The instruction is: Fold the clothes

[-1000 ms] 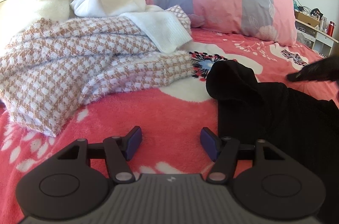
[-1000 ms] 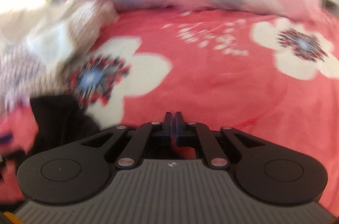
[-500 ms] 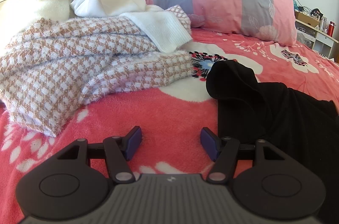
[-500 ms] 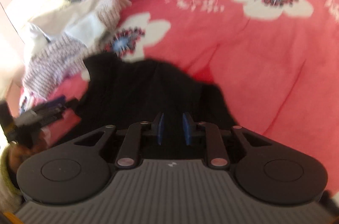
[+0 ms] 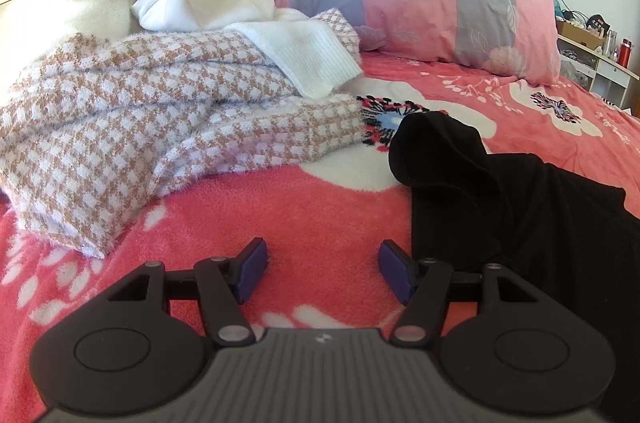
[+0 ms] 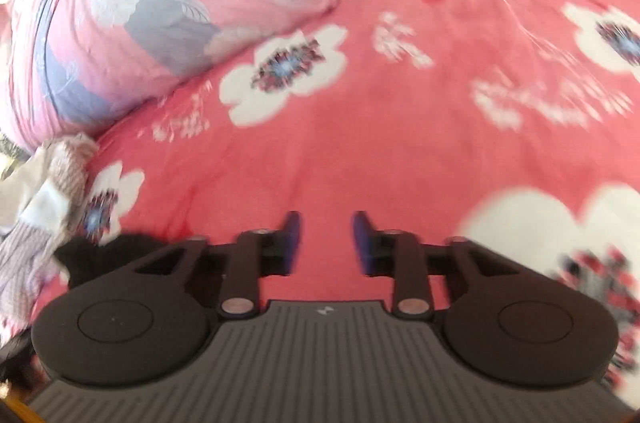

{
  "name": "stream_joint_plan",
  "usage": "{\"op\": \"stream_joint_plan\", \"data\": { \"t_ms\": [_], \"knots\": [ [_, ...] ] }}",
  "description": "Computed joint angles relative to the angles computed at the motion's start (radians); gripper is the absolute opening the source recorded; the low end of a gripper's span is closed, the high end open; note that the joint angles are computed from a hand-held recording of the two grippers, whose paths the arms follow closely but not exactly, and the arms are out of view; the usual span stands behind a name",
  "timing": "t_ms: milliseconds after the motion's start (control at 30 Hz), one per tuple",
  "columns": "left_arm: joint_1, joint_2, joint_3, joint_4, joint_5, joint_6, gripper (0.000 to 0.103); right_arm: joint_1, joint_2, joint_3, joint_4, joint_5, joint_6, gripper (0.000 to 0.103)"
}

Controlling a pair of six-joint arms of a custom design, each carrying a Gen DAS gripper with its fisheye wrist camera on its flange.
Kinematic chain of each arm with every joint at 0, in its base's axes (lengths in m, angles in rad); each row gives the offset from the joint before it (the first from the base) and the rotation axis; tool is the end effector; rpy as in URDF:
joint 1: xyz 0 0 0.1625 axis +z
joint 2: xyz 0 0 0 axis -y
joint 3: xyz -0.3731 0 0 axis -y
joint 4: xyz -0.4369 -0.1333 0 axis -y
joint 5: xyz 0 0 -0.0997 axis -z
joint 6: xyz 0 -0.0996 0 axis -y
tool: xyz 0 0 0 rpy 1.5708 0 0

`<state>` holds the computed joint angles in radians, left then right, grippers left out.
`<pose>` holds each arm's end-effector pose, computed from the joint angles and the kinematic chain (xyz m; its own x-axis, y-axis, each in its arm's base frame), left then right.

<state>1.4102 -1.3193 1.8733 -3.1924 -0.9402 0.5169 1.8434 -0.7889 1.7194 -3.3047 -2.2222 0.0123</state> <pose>0.0963 -0.6062 0.3426 -0.7268 -0.0958 -0.6801 0.5019 0.6020 -0.6211 0.2453 -0.6065 0.0937 -0.8856 0.2144 0.4120 -0.1760 0.6660 -0.7248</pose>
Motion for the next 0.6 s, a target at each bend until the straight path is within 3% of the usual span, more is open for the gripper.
{"op": "stream_joint_plan", "data": {
  "t_ms": [100, 167, 233, 333, 433, 600],
  "knots": [
    [0.0, 0.0, 0.0, -0.001, 0.001, 0.001, 0.064, -0.013, -0.07, 0.083, 0.055, -0.004, 0.042, 0.045],
    [0.0, 0.0, 0.001, -0.002, 0.001, 0.002, 0.064, -0.03, -0.091, 0.114, 0.068, 0.033, 0.063, 0.046],
    [-0.001, 0.001, 0.001, -0.003, 0.002, 0.004, 0.064, -0.043, -0.089, 0.113, 0.081, 0.083, 0.044, 0.046],
    [-0.001, 0.001, 0.001, -0.005, 0.003, 0.006, 0.065, -0.041, -0.045, 0.054, 0.152, 0.077, -0.036, 0.049],
    [-0.001, 0.002, 0.001, -0.005, 0.003, 0.007, 0.065, -0.037, -0.019, 0.016, 0.218, 0.057, -0.046, 0.049],
    [-0.001, 0.003, 0.0, -0.006, 0.003, 0.01, 0.066, -0.05, -0.046, 0.061, 0.086, 0.172, -0.048, 0.049]
  ]
}}
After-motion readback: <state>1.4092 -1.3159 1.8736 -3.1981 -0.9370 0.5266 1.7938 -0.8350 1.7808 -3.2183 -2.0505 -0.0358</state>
